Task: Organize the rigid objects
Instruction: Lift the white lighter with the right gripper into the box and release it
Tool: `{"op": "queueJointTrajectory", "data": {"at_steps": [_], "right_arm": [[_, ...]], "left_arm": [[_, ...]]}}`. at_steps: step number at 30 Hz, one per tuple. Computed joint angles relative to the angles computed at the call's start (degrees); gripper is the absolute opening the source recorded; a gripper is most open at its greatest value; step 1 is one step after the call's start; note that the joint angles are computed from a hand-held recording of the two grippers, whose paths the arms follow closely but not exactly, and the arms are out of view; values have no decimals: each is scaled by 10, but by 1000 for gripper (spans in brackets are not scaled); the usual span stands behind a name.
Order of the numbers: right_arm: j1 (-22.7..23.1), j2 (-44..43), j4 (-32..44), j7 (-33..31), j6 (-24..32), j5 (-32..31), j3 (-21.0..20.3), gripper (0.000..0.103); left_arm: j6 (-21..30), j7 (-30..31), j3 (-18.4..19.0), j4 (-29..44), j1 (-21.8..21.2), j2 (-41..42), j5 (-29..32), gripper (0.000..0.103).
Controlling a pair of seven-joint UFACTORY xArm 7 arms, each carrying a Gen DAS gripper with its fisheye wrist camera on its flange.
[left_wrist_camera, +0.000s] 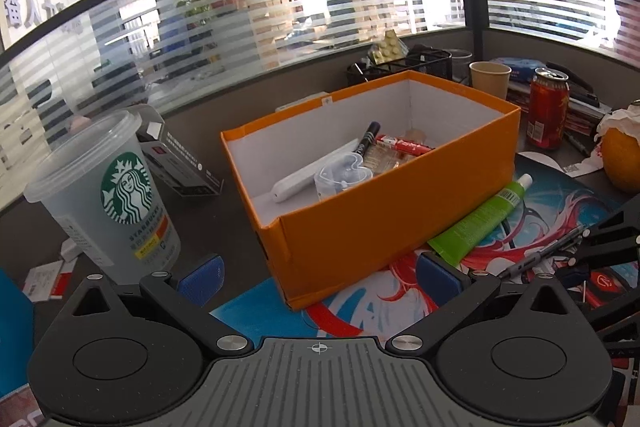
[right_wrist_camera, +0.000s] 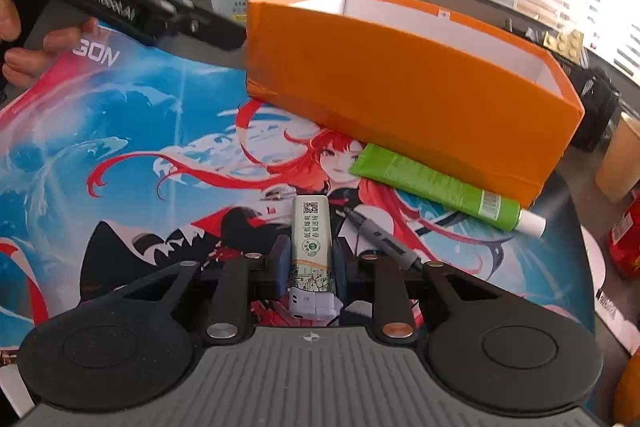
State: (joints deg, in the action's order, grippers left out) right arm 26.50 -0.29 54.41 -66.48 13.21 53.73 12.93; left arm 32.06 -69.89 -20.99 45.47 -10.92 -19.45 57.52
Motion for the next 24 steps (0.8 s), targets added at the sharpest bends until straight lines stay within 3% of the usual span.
{"op": "queueJointTrajectory", "data": {"at_steps": [8,14,20,24], "right_arm": [[-17,-15,46,11,59,13,-21,21],[-35,13,142,41,88,-14,-27,21],[-56,140,330,172,142,-158,-17,21],[-39,252,473,270,188,-278,-29,21]], "left_arm": [[-18,3,4,-10,1,-1,-9,103],[-29,14,0,-23,-1,-6,-18,103],[-37,20,-4,-34,-1,-4,-24,103],[-41,26,-3,-39,-1,0,-29,103]]}}
